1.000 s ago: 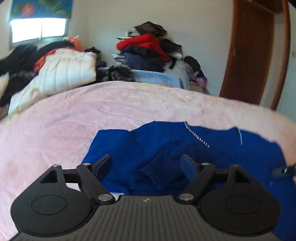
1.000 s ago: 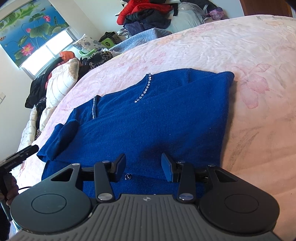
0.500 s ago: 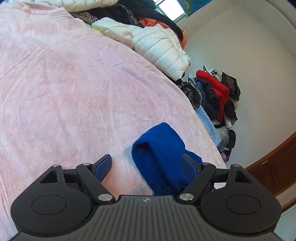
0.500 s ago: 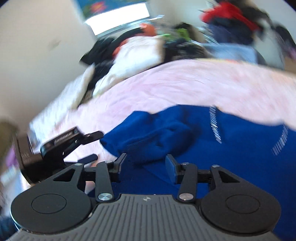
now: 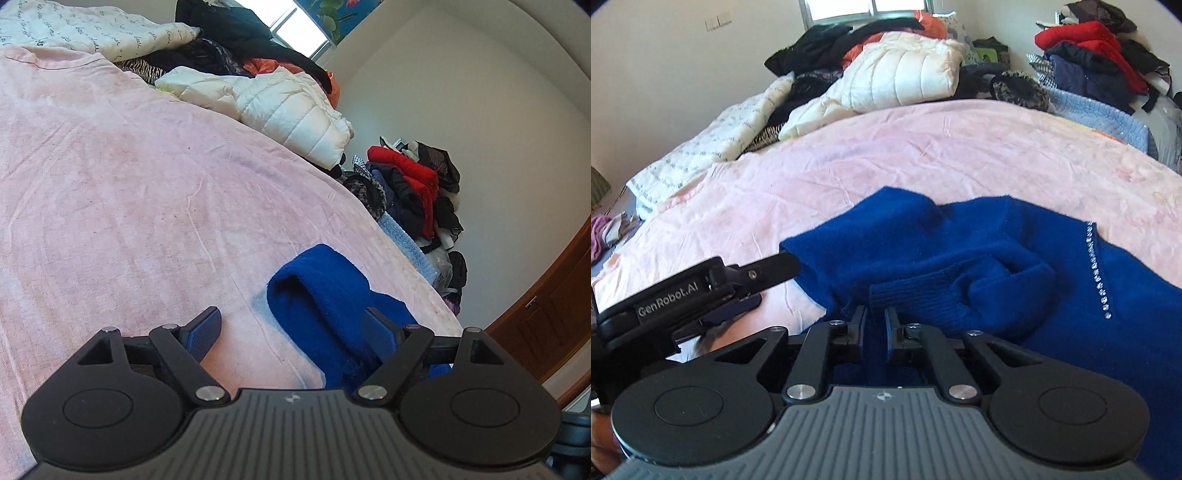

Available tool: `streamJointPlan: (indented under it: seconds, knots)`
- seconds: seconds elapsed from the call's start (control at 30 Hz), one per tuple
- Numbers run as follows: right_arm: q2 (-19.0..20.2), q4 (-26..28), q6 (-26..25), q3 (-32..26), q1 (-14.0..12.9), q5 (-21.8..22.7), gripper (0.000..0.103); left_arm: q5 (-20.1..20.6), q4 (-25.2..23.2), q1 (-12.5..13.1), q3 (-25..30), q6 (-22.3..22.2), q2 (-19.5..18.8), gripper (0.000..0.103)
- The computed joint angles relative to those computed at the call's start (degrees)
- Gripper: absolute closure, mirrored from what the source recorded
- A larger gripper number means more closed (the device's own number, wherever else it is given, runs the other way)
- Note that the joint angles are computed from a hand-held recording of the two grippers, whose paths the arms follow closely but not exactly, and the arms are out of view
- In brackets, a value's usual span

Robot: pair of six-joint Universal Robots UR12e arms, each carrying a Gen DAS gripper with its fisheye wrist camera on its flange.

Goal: Fold small clothes

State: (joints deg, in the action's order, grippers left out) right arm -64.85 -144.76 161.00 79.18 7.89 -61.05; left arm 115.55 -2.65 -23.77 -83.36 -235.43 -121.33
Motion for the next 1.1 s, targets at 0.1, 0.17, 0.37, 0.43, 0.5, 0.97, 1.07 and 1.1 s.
streamJointPlan:
  seconds: [0.1, 0.17, 0.37, 0.43, 0.5, 0.97, 1.07, 1.1]
  knots:
    - [0.6, 3.7, -2.2, -1.4, 0.6, -2.1, 0.074, 0.4, -0.6, -0.1, 0.3, 0.5, -0.1, 0.019]
    - [0.9, 3.5, -3.0, -1.5, 0.9, -3.0, 0.074, 0.4, -0.5, -0.1, 0.3, 0.5, -0.1, 0.019]
    - [1.1, 2.6, -3.8, -1.5, 1.5, -5.7, 0.08, 0.7, -1.1, -0.2, 0.6, 0.9, -0.2, 0.019]
    - [1.0, 1.3, -5.6, -0.8, 1.7, -6.6, 0.08, 0.7, -1.2, -0.2, 0.7, 1.0, -0.2, 0.019]
    - [1.1, 0.7, -4.9, -0.7, 1.7, -7.2, 0.084, 0.7, -1.4, -0.2, 0.7, 1.0, -0.2, 0.019]
    - [1.3, -6.9, 33.8, -0.2, -8.1, 17.3, 0.094, -24.2, 6.3, 5.3, -1.0, -23.2, 1.7, 0.018]
    - [1.5, -10.7, 39.6, 0.2, -9.7, 20.2, 0.094, -23.0, 2.8, 5.8, 0.3, -25.0, 1.1, 0.019]
    - [1.5, -12.0, 41.3, 0.4, -10.2, 20.8, 0.094, -22.9, 0.8, 6.0, 0.9, -25.4, 1.0, 0.019]
